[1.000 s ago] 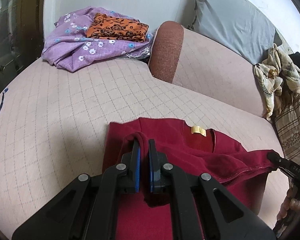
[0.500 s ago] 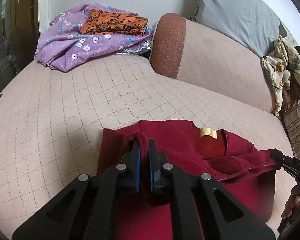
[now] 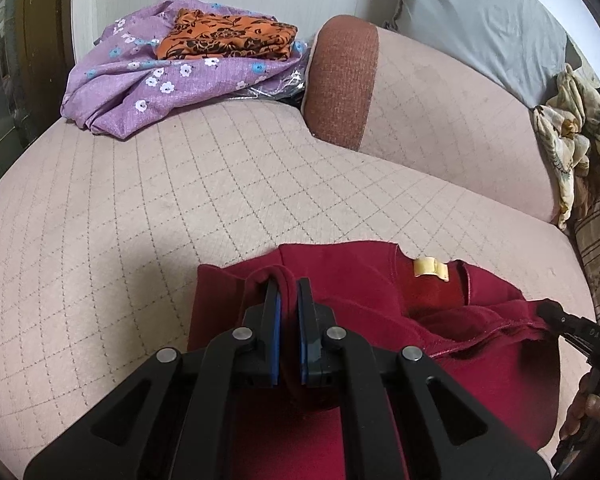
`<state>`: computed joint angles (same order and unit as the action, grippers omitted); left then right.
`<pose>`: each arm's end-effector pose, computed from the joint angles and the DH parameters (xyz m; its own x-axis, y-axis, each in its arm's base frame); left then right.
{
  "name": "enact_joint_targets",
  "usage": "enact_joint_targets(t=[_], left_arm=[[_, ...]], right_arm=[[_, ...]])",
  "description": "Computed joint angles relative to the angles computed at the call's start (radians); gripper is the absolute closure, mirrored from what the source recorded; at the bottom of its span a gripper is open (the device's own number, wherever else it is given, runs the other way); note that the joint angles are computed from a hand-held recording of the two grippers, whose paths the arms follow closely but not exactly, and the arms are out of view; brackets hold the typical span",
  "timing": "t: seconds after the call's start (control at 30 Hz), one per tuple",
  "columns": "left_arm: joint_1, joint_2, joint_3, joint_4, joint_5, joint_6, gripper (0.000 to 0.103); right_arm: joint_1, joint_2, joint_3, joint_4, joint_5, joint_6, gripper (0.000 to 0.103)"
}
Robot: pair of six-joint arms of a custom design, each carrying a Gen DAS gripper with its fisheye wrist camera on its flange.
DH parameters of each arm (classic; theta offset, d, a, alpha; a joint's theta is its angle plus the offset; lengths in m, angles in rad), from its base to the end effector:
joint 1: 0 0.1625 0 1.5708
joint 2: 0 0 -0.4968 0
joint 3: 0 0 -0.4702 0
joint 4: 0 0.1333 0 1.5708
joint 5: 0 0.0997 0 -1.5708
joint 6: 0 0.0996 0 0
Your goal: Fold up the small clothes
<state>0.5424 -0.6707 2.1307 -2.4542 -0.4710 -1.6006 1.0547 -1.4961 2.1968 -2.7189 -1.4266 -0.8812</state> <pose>-0.3137 -0.4483 -0.0883 -0.7231 -0.4516 -0.5227 0.1604 0.6262 -0.7630 -0.1327 -0.5330 0.3090 -0.9104 -0.3287 0.2513 -0.4047 0.8340 -0.3752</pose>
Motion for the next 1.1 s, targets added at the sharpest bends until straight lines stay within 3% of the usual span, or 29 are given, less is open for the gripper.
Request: enact_joint_targets(t=[0.17,0.2,0.23,0.27,0.3,0.33,0.37,0.4,0.47,0.53,0.67,0.73,0.87,0.97,1.1], left_arm=[[0.007,0.004,0.001,-0.008,-0.006,0.002,0.097],[0.009,0.005,0.002,-0.017,-0.007,0.008,0.096],[0.011,0.005,0.005,-0.037,-0.009,0.023,0.096],[0.013,0.004,0.009,-0.065,-0.018,0.047,0.093],[0.016,0.003,0.011,-0.082,-0.023,0.065,0.088],[0.017,0.001,0.015,-0.111,-0.03,0.092,0.084],[0.014,0.0,0.026,-0.165,-0.032,0.134,0.072],[0.009,-0.001,0.031,-0.183,-0.026,0.142,0.051],[-0.011,-0.01,0.038,-0.128,0.024,0.067,0.031],[-0.029,-0.022,0.046,-0.079,0.065,0.008,0.031],[-0.029,-0.02,0.046,-0.095,0.058,0.025,0.031],[-0.016,-0.012,0.032,-0.062,0.04,0.024,0.031],[0.04,-0.013,-0.015,0.133,-0.051,-0.064,0.031],[0.049,-0.017,0.008,0.075,-0.068,-0.054,0.031],[0.033,-0.028,0.012,0.134,-0.049,-0.116,0.031]], right_arm=[[-0.002,0.007,-0.003,-0.002,0.019,-0.008,0.089],[-0.001,0.009,-0.001,-0.007,0.023,-0.015,0.082],[0.004,0.012,-0.001,-0.006,0.017,-0.024,0.067],[0.006,0.012,-0.002,0.006,0.019,-0.034,0.058],[0.003,0.008,-0.001,0.021,0.041,-0.049,0.043],[-0.003,-0.002,0.007,0.02,0.078,-0.067,0.035],[-0.005,-0.012,0.018,0.0,0.101,-0.077,0.033],[-0.006,-0.028,0.034,-0.044,0.127,-0.086,0.031],[-0.006,-0.054,0.039,-0.062,0.159,-0.09,0.031],[-0.005,-0.072,0.036,-0.043,0.165,-0.086,0.029],[0.0,-0.075,0.029,0.044,0.149,-0.112,0.031],[0.018,-0.047,0.043,-0.005,0.078,-0.12,0.032],[0.021,0.025,0.047,-0.134,-0.024,-0.099,0.032],[0.001,0.046,0.016,-0.119,0.0,-0.049,0.032],[0.0,0.015,0.025,-0.149,0.042,-0.03,0.03]])
